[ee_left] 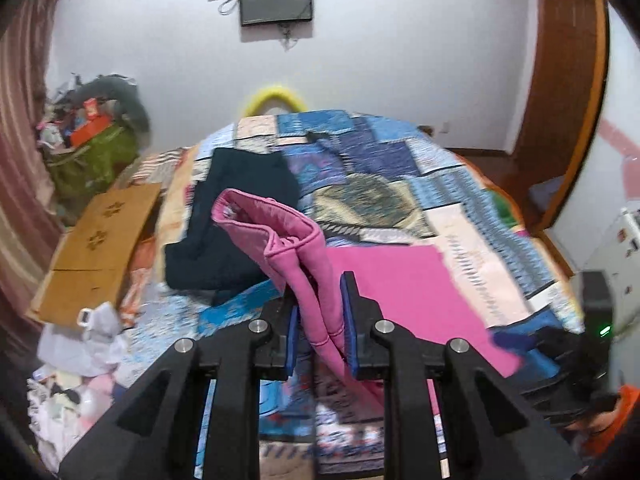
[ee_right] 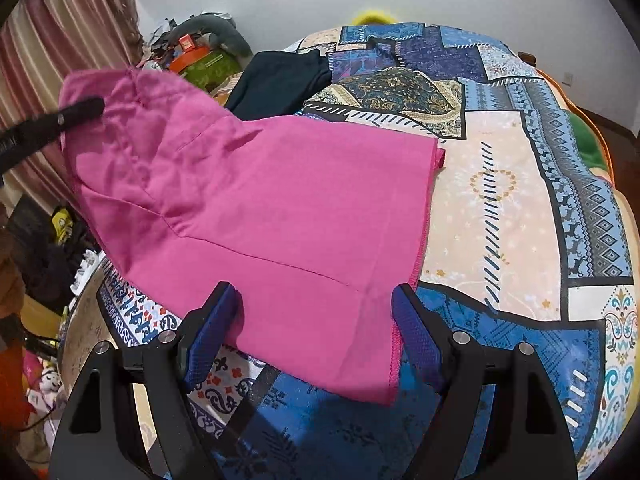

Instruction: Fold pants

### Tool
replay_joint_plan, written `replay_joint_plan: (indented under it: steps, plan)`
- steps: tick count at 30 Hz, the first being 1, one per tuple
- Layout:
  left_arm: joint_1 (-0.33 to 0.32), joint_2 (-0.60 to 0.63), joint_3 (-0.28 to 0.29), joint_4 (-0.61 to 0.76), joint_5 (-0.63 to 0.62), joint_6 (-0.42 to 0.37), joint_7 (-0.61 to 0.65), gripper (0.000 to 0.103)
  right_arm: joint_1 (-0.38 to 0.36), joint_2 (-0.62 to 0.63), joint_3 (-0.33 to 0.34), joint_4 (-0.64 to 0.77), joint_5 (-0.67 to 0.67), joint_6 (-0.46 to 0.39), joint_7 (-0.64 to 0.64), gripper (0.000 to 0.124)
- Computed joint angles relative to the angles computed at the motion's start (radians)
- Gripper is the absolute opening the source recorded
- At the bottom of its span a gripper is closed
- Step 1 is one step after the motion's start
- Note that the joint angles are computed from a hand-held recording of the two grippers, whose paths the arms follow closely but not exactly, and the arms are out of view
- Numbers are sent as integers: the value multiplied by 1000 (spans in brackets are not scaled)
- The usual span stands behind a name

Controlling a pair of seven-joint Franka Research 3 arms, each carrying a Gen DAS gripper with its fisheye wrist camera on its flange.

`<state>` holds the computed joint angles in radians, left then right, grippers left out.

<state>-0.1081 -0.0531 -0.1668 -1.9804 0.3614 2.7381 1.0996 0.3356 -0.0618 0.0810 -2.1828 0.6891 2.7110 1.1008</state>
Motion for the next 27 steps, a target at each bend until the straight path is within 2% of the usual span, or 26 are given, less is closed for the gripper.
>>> replay_joint_plan:
  steps: [5, 10, 14, 24, 27]
  plan:
    - [-27, 53, -9, 68, -170, 4, 152, 17, 1, 2, -4, -1, 35, -2, -24, 78]
    - [-43, 103, -30, 131, -306, -18, 262, 15, -4, 8, -8, 6, 74, -22, -41, 80]
    - [-45, 146, -52, 182, -424, -49, 347, 15, -3, 3, -3, -2, 70, -4, -40, 80]
    - [-42, 237, -98, 288, -579, -181, 498, 15, -7, 10, -7, 5, 133, -21, -81, 80]
    - [-52, 267, -100, 322, -574, -246, 507, 15, -8, 9, -7, 4, 144, -22, -89, 80]
